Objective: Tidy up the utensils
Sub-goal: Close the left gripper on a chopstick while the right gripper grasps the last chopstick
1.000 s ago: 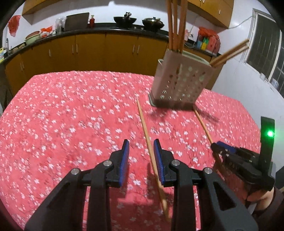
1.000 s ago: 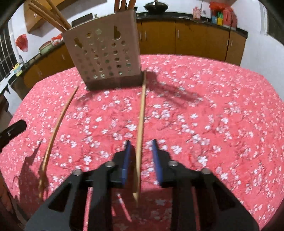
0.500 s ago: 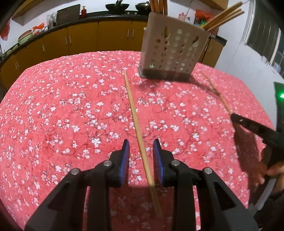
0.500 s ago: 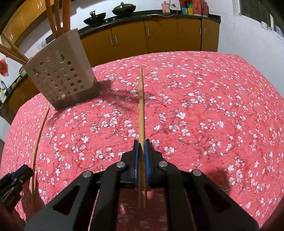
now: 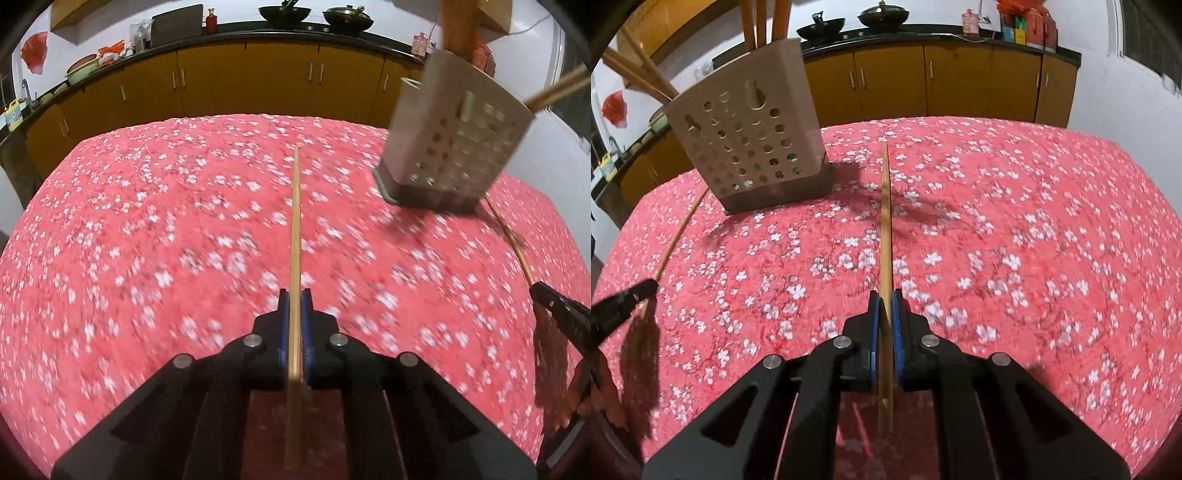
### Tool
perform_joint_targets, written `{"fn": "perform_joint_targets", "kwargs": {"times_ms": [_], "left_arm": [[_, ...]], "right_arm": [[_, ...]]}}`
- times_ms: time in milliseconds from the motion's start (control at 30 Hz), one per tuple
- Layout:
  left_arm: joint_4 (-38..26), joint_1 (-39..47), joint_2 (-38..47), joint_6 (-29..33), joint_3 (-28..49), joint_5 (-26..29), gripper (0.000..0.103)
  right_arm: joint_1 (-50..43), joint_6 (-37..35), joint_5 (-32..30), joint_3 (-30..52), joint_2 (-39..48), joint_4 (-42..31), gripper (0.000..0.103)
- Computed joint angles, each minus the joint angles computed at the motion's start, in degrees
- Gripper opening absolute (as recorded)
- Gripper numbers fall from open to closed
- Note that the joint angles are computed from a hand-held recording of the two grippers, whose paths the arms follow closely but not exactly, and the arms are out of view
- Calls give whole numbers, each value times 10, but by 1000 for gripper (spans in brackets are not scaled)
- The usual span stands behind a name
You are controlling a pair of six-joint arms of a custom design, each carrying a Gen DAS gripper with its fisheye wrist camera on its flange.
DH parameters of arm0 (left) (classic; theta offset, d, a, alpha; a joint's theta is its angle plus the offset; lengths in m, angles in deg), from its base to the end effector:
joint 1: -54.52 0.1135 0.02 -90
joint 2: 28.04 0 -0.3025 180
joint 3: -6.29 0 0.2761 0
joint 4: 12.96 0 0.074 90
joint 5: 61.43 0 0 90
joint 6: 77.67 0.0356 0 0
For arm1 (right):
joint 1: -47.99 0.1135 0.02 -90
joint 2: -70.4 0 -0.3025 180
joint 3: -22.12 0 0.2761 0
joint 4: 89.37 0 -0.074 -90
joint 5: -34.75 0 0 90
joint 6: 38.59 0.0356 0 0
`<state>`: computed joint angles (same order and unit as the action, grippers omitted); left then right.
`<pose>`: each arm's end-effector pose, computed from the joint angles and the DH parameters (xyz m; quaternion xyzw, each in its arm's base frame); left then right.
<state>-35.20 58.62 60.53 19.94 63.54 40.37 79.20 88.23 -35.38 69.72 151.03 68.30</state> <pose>0.3127 0.0151 0.1848 0.0611 0.9434 -0.0654 0.3193 0.2315 0.1261 0.1730 0.0973 0.9367 0.0275 0.3352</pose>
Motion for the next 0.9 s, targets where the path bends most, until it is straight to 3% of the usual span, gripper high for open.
{"fn": "perform_joint_targets", "kwargs": {"times_ms": [167,267,900], "left_arm": [[19,11,0,10,-8,12,11],[24,8,-2,18,-13,15,17],[11,39,-9,21,-16,62,18]], "right_arm": [[-4,-16,7,6,16,14,8],[-13,-17,-5,0,14,25,8],[-23,-18,-18,-5,20,44,9]]}}
